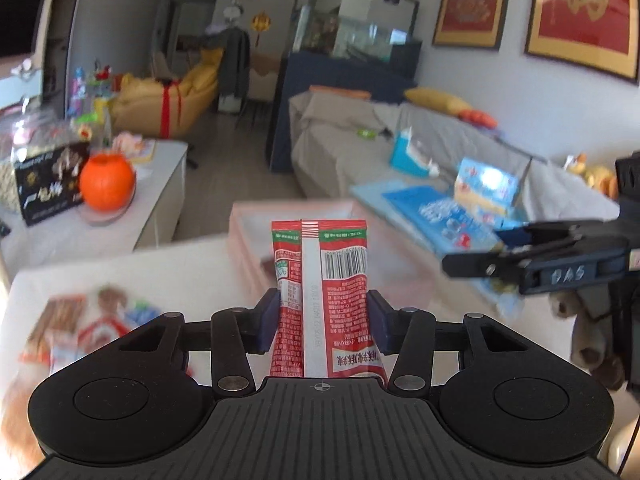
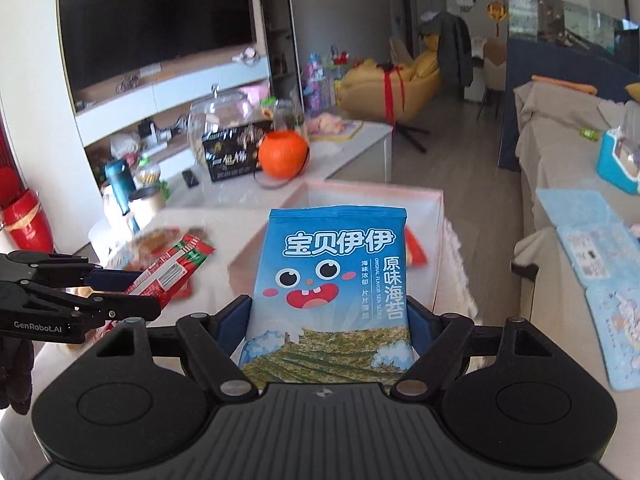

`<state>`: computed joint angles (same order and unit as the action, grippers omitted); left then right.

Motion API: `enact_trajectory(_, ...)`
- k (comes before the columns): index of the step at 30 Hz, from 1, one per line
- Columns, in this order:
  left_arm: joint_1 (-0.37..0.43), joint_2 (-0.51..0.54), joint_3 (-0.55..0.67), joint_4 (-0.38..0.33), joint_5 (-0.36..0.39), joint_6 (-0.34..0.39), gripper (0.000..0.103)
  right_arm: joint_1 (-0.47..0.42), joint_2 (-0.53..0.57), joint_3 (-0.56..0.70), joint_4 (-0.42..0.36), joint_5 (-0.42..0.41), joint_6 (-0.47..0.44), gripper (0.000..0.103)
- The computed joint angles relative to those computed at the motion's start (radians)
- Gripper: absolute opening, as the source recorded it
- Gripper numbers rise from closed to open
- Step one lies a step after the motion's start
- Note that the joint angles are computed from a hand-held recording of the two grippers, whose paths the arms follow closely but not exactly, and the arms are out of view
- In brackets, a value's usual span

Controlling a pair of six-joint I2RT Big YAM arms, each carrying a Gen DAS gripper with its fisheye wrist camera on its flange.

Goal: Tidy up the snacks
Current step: 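Lower both packets into the pink box and open both tools, then move the right tool toward the orange-wrapped snack stick while the left tool approaches the hawthorn stick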

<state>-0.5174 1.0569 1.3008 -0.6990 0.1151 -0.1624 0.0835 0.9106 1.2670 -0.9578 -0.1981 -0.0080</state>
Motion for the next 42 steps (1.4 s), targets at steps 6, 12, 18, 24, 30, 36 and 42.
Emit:
enact_trajectory(6,0.052,0.307,0.28,-0.009,0.104,-0.091,0.059,0.029,0.171,0.103,0.189,0.129,-0.02,0.091)
enact_trajectory(12,0.104,0.241,0.154,0.049,0.11,-0.143,0.054,-0.009,0.205,0.121,0.103,0.123,-0.04,0.091)
enact_trajectory(18,0.133,0.018,-0.051,0.038,-0.032,-0.091,0.054,0.019,0.162,0.054,0.069,0.134,-0.05,0.091)
enact_trajectory(24,0.247,-0.188,-0.217,-0.001,-0.181,-0.174,0.054,0.175,0.162,0.018,0.06,0.103,0.03,0.091)
enact_trajectory(30,0.373,-0.267,-0.265,-0.065,-0.124,-0.217,0.054,0.399,0.231,0.003,0.097,0.096,0.153,0.079)
enact_trajectory(36,0.349,-0.285,-0.278,-0.111,-0.119,-0.138,0.054,0.555,0.317,-0.002,0.151,0.102,0.214,0.062)
enact_trajectory(42,0.256,-0.273,-0.286,-0.12,-0.235,-0.105,0.054,0.566,0.247,-0.03,0.095,0.138,0.12,0.031)
